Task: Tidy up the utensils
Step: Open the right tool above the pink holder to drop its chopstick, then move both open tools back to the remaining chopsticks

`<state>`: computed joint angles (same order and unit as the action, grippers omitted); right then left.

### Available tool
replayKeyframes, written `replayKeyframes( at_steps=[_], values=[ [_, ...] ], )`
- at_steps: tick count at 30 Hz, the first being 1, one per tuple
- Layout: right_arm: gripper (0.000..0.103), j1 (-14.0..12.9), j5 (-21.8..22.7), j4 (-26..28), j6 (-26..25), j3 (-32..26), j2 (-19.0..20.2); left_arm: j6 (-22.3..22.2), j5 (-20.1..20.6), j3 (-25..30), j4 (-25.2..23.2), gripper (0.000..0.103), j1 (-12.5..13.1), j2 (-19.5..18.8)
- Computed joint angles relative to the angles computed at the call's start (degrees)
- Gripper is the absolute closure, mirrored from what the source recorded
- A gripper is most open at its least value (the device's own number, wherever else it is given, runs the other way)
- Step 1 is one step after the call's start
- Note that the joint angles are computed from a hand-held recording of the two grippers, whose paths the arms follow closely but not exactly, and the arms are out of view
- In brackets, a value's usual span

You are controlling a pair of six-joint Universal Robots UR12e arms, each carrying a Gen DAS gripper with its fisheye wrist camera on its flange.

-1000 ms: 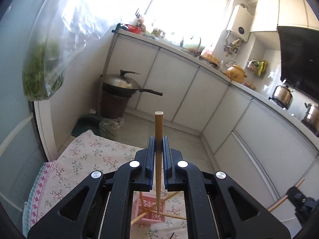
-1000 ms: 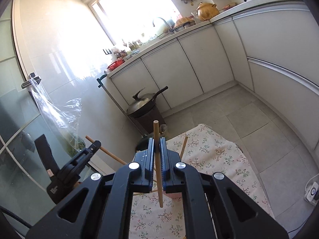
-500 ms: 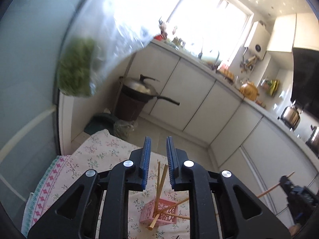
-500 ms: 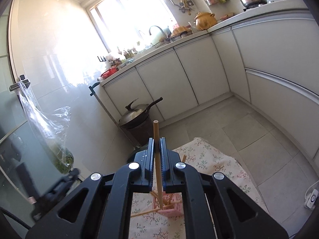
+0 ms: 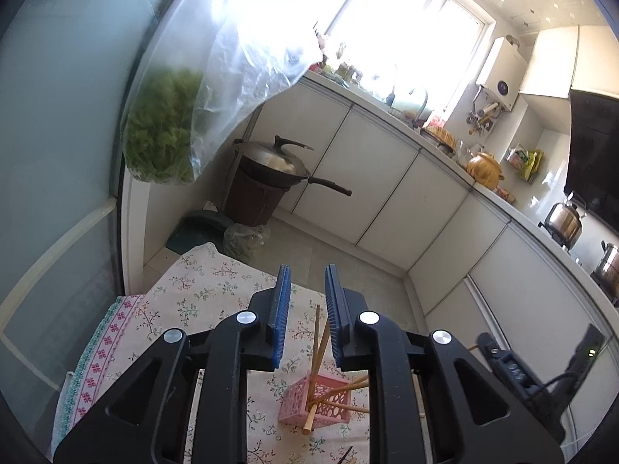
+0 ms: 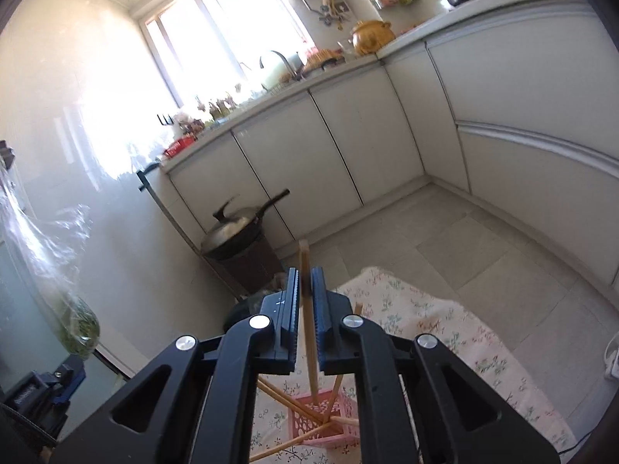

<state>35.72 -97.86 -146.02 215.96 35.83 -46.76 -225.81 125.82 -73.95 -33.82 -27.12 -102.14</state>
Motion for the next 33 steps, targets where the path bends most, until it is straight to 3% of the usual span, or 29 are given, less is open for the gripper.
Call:
replayKeyframes(
  at_steps=[3, 15, 17, 19, 25, 33],
  values=[
    [0.094, 0.04, -0.02, -0.78, -0.31, 0.97, -0.61, 1.90, 0.56, 0.21, 0.28, 0.085, -0.43, -0.19],
    [0.080, 2.84, -9.74, -2.51, -15.70, 7.73, -6.83, 10.05, -0.66, 3.73, -3.82, 0.078, -3.14, -2.21],
    [0.075, 3.20, -10.99, -2.79, -17.56, 9.88, -8.25, 10.89, -1.16, 3.65, -4.59, 0.073, -3.60, -2.16],
    [0.059, 3.57, -12.61, -3.32, -19.35, 12.53, -9.88, 11.65, -1.65, 3.50, -6.33, 0.067, -4.02, -2.05],
    [0.037, 4.57, -19.75, -6.14, -23.53, 20.73, -14.11, 12.61, -3.70, 2.36, -12.23, 0.064, -4.98, -1.71],
    [0.021, 4.75, -23.33, -3.41, -24.38, 26.66, -17.00, 15.23, -6.26, 1.82, -14.37, 0.056, -6.33, -2.32]
  ],
)
